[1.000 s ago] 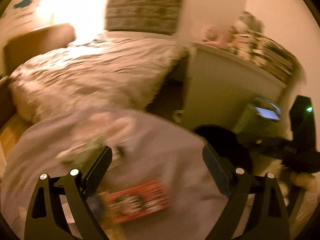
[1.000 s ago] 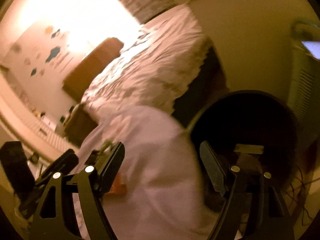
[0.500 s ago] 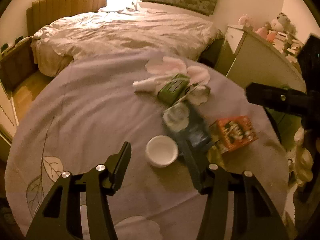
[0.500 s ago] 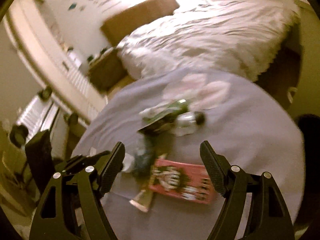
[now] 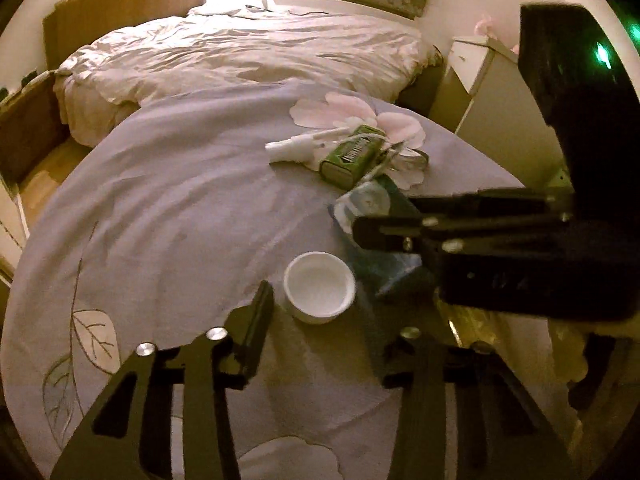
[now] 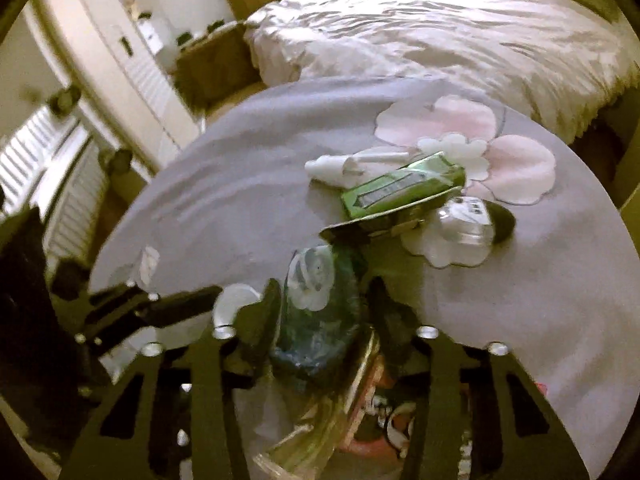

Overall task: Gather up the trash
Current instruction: 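Grasp the white cup with the left tool while the right tool grasps a dark green packet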

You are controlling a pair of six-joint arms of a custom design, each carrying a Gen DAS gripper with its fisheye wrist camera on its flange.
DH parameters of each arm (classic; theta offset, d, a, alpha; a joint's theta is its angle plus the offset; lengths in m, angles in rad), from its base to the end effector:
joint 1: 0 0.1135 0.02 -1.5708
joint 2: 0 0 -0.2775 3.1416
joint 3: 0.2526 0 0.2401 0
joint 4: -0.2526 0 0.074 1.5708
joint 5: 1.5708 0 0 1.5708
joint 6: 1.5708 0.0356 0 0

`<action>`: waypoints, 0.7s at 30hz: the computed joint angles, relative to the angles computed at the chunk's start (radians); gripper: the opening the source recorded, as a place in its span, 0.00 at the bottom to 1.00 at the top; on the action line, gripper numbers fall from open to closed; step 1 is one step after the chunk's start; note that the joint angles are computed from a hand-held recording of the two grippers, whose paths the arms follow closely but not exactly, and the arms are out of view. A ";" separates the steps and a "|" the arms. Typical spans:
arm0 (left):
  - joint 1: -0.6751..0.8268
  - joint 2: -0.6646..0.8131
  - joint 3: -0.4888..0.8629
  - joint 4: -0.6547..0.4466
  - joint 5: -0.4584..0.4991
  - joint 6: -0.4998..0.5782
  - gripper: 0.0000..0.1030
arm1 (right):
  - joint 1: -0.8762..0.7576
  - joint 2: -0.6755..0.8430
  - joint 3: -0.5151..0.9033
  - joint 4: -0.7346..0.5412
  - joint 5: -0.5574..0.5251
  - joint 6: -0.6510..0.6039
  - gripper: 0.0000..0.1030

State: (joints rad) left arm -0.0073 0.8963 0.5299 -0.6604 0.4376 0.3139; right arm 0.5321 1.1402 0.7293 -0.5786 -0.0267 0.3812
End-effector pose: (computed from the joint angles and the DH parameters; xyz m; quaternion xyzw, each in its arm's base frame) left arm 0.1401 -0.0161 0.2121 0.2079 0.9188 -0.1666 0.2911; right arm 0.1731 0.1030 0.2362 -0.0760 0.9550 0.1378 0.2515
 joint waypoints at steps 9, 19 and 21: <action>0.060 -0.008 0.011 -0.021 0.063 0.012 0.35 | -0.034 -0.170 -0.025 -0.030 -0.038 0.012 0.19; 0.107 -0.121 0.093 -0.166 0.142 0.017 0.35 | -0.201 -0.486 0.027 -0.213 -0.108 0.003 0.19; 0.048 -0.161 0.121 -0.176 0.126 -0.036 0.35 | -0.289 -0.547 0.056 -0.273 -0.132 -0.038 0.19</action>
